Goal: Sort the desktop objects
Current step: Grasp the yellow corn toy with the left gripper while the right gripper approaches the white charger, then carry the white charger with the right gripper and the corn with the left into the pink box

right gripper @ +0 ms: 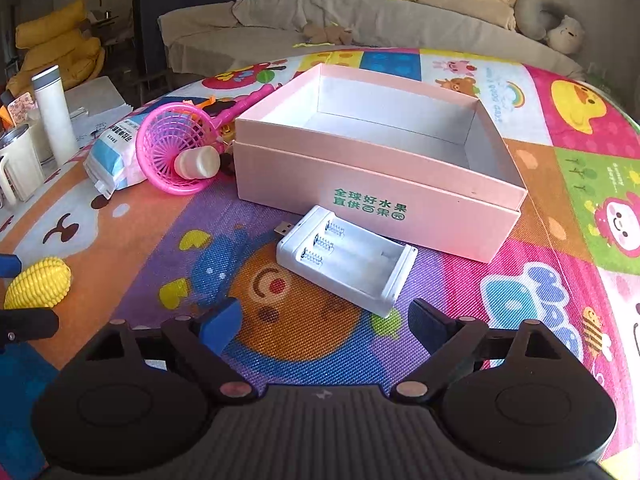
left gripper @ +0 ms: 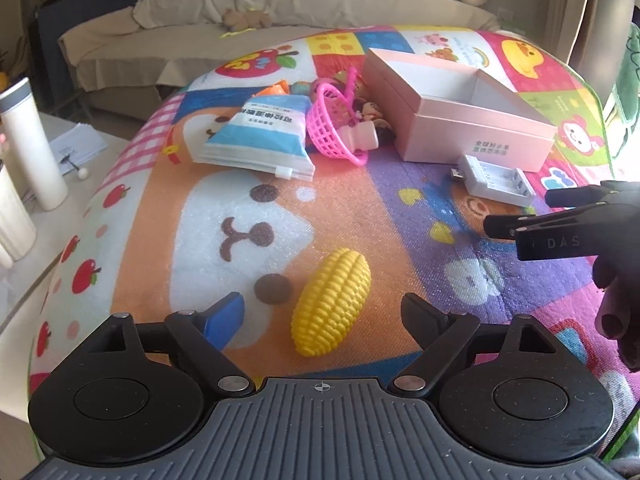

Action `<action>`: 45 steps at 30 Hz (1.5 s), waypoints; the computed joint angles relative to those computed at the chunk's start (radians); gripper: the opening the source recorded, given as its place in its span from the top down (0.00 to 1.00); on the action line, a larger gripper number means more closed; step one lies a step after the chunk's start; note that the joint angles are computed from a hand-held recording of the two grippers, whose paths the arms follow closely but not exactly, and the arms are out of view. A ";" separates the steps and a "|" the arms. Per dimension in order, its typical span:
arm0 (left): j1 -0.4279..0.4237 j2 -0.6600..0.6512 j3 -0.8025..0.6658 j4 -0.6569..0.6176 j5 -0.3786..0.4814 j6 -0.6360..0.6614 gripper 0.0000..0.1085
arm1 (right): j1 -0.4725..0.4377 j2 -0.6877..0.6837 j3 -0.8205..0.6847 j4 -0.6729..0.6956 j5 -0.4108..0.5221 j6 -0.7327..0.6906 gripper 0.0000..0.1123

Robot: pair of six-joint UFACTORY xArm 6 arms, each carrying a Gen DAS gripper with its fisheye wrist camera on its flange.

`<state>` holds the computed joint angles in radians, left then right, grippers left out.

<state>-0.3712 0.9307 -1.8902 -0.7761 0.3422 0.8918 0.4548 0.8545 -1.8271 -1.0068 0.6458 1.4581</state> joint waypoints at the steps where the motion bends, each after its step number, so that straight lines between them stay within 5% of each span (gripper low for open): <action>1: -0.003 -0.007 0.011 -0.018 0.000 0.018 0.17 | 0.001 -0.001 0.003 -0.012 0.005 0.014 0.11; 9: -0.043 -0.035 0.077 -0.169 -0.094 0.234 0.47 | 0.003 -0.008 0.021 -0.078 0.040 0.102 0.08; 13: -0.045 -0.036 0.075 -0.182 -0.092 0.241 0.60 | -0.009 0.024 -0.029 -0.042 0.044 0.119 0.08; 24: -0.040 -0.029 0.061 -0.169 -0.073 0.210 0.59 | -0.032 0.260 -0.415 0.144 0.125 -0.065 0.15; 28: -0.044 -0.025 0.057 -0.147 -0.083 0.186 0.59 | -0.034 0.224 -0.361 0.166 0.071 -0.113 0.16; 31: -0.045 -0.030 0.064 -0.110 -0.085 0.159 0.68 | -0.027 0.171 -0.280 0.160 0.040 -0.128 0.16; 39: -0.046 -0.111 0.140 -0.130 -0.048 0.133 0.68 | 0.008 -0.087 0.073 0.112 -0.094 -0.147 0.16; 43: -0.069 -0.112 0.063 -0.194 -0.070 0.175 0.68 | 0.034 -0.197 0.167 -0.017 -0.090 -0.101 0.16; 45: -0.079 -0.059 -0.067 -0.138 -0.067 0.094 0.68 | 0.043 -0.244 0.190 -0.104 -0.062 -0.085 0.16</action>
